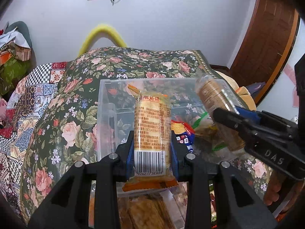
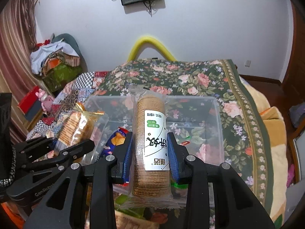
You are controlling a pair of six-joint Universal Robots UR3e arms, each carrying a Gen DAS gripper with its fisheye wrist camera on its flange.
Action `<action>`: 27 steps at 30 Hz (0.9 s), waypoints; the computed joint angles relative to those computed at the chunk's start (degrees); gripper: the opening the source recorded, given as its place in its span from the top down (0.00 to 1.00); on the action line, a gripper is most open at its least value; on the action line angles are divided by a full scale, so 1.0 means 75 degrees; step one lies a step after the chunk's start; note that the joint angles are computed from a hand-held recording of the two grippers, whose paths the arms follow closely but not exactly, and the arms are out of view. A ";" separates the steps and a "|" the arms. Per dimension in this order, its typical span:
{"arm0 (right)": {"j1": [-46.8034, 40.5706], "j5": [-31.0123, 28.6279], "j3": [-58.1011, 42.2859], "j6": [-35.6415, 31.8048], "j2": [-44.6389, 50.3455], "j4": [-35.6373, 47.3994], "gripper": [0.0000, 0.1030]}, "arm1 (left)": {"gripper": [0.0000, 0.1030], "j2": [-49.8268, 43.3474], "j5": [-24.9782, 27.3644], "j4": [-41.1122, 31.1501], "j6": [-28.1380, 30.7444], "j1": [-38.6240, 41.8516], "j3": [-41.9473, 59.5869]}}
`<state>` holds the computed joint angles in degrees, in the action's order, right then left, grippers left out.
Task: Organize snacks
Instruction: 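Lift both snacks and carry them over the clear box, then lower both snacks into the box and open both tools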
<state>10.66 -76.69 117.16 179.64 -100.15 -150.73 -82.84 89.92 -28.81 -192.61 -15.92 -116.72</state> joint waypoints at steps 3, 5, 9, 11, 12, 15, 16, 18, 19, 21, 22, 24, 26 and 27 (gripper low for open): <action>0.0003 0.0027 -0.0186 -0.0060 0.0341 0.0103 0.70 | 0.69 -0.0232 0.0132 0.0109 -0.0073 -0.0066 0.0024; 0.0052 -0.0048 -0.0297 -0.0128 0.0525 0.0182 0.69 | 0.69 -0.0350 0.0171 0.0159 -0.0110 -0.0096 0.0030; 0.0072 -0.0037 -0.0273 -0.0219 0.0612 0.0238 0.69 | 0.68 -0.0459 0.0123 0.0199 -0.0184 -0.0081 -0.0018; 0.0116 -0.0101 -0.0246 -0.0288 0.0597 0.0285 0.69 | 0.67 -0.0523 0.0183 0.0111 -0.0201 -0.0114 0.0004; 0.0134 -0.0129 -0.0233 -0.0309 0.0568 0.0324 0.69 | 0.66 -0.0564 0.0207 0.0047 -0.0192 -0.0132 0.0037; 0.0126 -0.0144 -0.0176 -0.0343 0.0424 0.0361 0.69 | 0.57 -0.0447 0.0273 -0.0007 -0.0178 -0.0167 -0.0032; 0.0107 -0.0106 -0.0184 -0.0352 0.0388 0.0392 0.69 | 0.55 -0.0365 0.0283 -0.0031 -0.0194 -0.0175 -0.0064; 0.0063 0.0008 -0.0227 -0.0398 0.0241 0.0568 0.69 | 0.45 -0.0124 0.0202 -0.0024 -0.0184 -0.0150 -0.0194; 0.0065 -0.0017 -0.0215 -0.0425 0.0088 0.0644 0.69 | 0.44 0.0003 0.0227 -0.0046 -0.0196 -0.0176 -0.0237; 0.0124 -0.0169 -0.0209 -0.0434 -0.0087 0.0675 0.68 | 0.44 0.0247 0.0236 -0.0138 -0.0175 -0.0214 -0.0274; 0.0125 -0.0212 -0.0188 -0.0447 -0.0220 0.0709 0.65 | 0.43 0.0417 0.0234 -0.0232 -0.0159 -0.0237 -0.0287; 0.0077 -0.0203 -0.0106 -0.0410 -0.0557 0.0781 0.61 | 0.41 0.0730 0.0275 -0.0411 -0.0163 -0.0290 -0.0299; -0.0048 -0.0070 -0.0036 -0.0383 -0.0949 0.0964 0.54 | 0.39 0.1149 0.0341 -0.0633 -0.0223 -0.0391 -0.0352; -0.0065 -0.0053 -0.0040 -0.0375 -0.1086 0.1056 0.54 | 0.39 0.1285 0.0374 -0.0726 -0.0248 -0.0436 -0.0355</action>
<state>10.18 -77.09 116.86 176.83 -108.29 -142.81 -73.21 92.73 -34.25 -194.47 -19.18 -119.39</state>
